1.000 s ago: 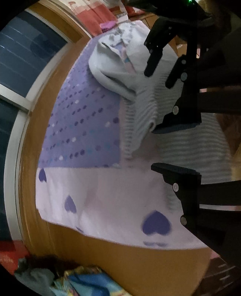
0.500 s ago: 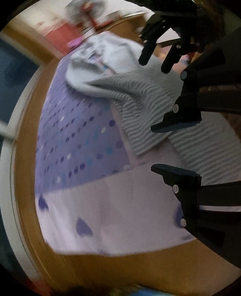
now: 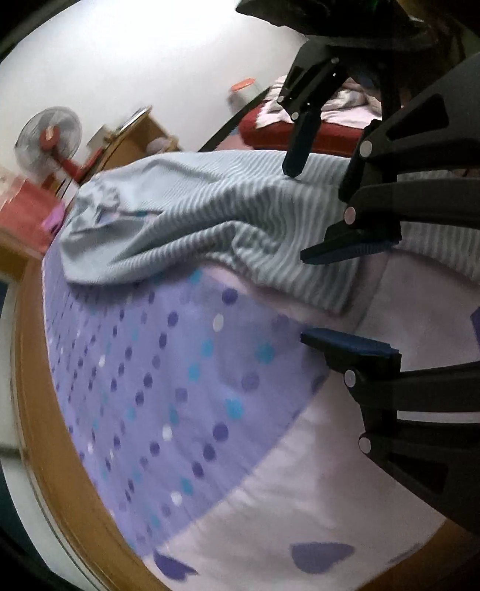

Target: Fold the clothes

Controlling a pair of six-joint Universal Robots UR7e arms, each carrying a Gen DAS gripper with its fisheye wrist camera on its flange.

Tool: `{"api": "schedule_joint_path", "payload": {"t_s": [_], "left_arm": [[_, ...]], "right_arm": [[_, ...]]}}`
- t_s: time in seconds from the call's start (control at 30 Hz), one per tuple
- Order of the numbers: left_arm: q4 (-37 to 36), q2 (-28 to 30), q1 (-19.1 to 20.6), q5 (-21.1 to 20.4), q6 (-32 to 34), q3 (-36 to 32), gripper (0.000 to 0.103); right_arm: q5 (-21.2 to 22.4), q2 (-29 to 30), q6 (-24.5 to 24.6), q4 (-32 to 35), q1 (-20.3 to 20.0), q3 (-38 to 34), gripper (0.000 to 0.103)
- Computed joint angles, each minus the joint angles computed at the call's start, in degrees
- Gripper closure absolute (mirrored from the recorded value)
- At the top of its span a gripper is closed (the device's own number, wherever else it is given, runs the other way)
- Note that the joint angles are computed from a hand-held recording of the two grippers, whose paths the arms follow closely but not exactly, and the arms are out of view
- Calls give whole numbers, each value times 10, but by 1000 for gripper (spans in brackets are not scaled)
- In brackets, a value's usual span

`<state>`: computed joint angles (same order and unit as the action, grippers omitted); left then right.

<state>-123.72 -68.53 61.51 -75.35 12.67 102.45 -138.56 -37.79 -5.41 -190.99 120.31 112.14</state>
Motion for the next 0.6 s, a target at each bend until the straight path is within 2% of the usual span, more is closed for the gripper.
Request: {"api": "schedule_joint_path", "payload": {"t_s": [0.07,0.2,0.3,0.37,0.47,0.5,0.57,0.6], "left_arm": [[1,0,0,-11,16,1,60],[22,1,-2,-32,40,-3,56],[24,7,-1,-44,42,-7,55],[16,14,2,-51,36,-11,57],[17,24,4,-50,36,-17,97],[16,26,9,-57,32,-20,97],[1,22,14,-64,32,-17,97],[-16,16,15,-62,33,-12,97]], "right_arm": [[-9,3,30,8,3,-1,60],[-23,14,67,17,5,-5,60],[-27,18,77,7,6,-4,60],[-23,16,101,7,4,-3,60],[-20,16,126,-2,1,-1,63],[-19,16,126,-1,2,-2,65],[-14,16,122,8,5,-6,86],[-12,15,121,19,6,-10,90]]}}
